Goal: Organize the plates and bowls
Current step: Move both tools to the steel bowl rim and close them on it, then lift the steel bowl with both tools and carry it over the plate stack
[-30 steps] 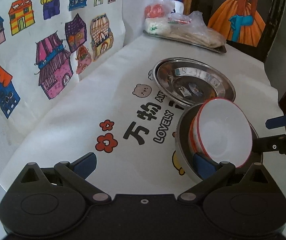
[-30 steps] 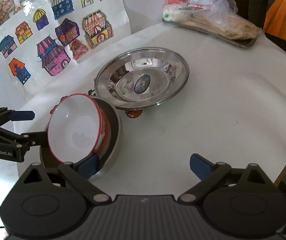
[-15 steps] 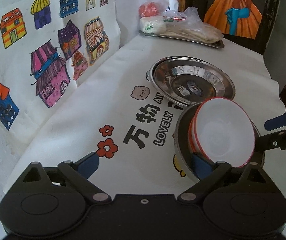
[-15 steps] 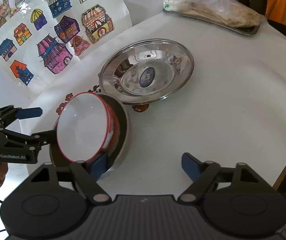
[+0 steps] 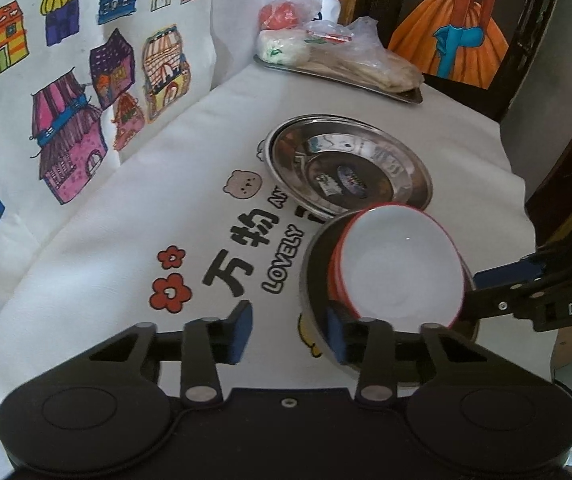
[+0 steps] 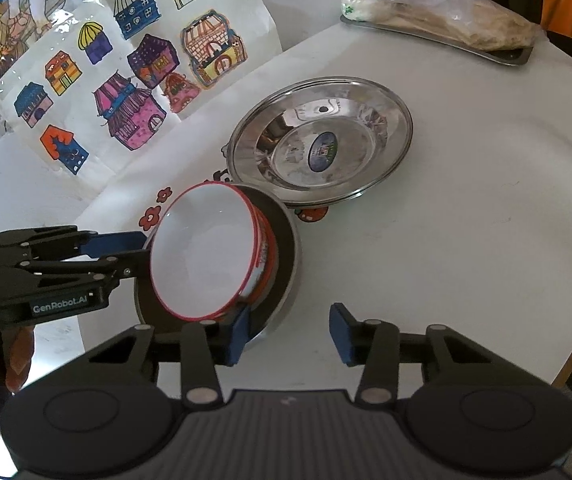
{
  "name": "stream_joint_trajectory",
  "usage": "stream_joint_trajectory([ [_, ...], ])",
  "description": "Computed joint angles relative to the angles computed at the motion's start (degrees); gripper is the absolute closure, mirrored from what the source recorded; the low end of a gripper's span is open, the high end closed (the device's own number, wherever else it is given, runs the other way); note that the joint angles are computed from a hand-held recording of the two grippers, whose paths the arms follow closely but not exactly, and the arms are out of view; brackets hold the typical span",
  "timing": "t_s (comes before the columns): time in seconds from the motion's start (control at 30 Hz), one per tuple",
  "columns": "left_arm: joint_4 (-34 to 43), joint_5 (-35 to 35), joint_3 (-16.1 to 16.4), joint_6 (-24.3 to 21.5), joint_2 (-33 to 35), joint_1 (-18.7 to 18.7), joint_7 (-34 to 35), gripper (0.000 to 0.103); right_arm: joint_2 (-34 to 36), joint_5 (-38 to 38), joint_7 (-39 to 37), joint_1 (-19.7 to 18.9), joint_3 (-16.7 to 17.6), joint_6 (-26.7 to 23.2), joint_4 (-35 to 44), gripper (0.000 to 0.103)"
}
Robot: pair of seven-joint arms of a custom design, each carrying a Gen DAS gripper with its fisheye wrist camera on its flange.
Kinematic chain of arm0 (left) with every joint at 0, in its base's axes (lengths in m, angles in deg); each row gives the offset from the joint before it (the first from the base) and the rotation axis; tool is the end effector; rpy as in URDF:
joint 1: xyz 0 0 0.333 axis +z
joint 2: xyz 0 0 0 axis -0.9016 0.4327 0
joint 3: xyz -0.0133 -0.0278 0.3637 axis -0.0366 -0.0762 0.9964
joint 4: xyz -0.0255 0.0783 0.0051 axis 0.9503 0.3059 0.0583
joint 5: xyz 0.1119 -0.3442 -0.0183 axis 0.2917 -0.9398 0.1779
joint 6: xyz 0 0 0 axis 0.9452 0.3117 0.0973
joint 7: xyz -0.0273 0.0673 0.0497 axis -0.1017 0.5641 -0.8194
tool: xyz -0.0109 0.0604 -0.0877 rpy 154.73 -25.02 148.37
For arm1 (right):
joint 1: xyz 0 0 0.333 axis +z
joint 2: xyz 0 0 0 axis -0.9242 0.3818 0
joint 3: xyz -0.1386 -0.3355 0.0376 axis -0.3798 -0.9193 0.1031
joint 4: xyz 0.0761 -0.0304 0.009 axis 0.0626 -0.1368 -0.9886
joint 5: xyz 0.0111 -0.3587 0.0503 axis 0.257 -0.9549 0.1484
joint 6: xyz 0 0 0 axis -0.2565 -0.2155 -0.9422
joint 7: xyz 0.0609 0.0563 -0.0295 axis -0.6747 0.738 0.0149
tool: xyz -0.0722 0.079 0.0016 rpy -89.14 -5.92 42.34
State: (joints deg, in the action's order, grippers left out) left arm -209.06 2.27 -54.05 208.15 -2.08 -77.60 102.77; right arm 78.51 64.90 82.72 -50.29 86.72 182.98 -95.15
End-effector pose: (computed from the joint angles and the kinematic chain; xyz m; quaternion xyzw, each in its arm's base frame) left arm 0.4612 -0.2112 0.5317 -0.6216 0.7156 -0.2779 0.1556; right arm 0.4766 0.1521 0.4958 -0.7548 0.5682 -0.0164 0.3275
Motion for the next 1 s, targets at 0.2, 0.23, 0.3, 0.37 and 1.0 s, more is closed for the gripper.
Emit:
stream_joint_trajectory([
  [0.2, -0.59, -1.35, 0.01, 1.96, 0.28, -0.26, -0.47, 0.077, -0.08, 6.38, -4.32, 0.53, -0.58, 0.39, -0.57, 0.056],
  [0.23, -0.84, -2.08, 0.18, 2.42, 0.28, -0.39, -0.47, 0.077, -0.09, 8.29, -5.83, 0.58, -0.8, 0.11, -0.61, 0.058],
  [0.3, -1.18, -3.92, 0.55, 3.11, 0.31, -0.77, -0.25, 0.077, -0.19, 10.82, -8.17, 0.61, -0.85, 0.11, -0.77, 0.061],
  [0.37, -1.47, -4.87, 0.65, 3.67, 0.32, -0.88, -0.36, 0.077, -0.34, 13.03, -10.53, 0.64, -0.87, -0.04, -0.88, 0.066],
  [1.0, -2.93, 0.47, -0.56, 6.64, -0.09, -0.06, -6.73, 0.092, -0.98, 16.91, -14.14, 1.19, -0.01, 2.66, -1.78, 0.08],
])
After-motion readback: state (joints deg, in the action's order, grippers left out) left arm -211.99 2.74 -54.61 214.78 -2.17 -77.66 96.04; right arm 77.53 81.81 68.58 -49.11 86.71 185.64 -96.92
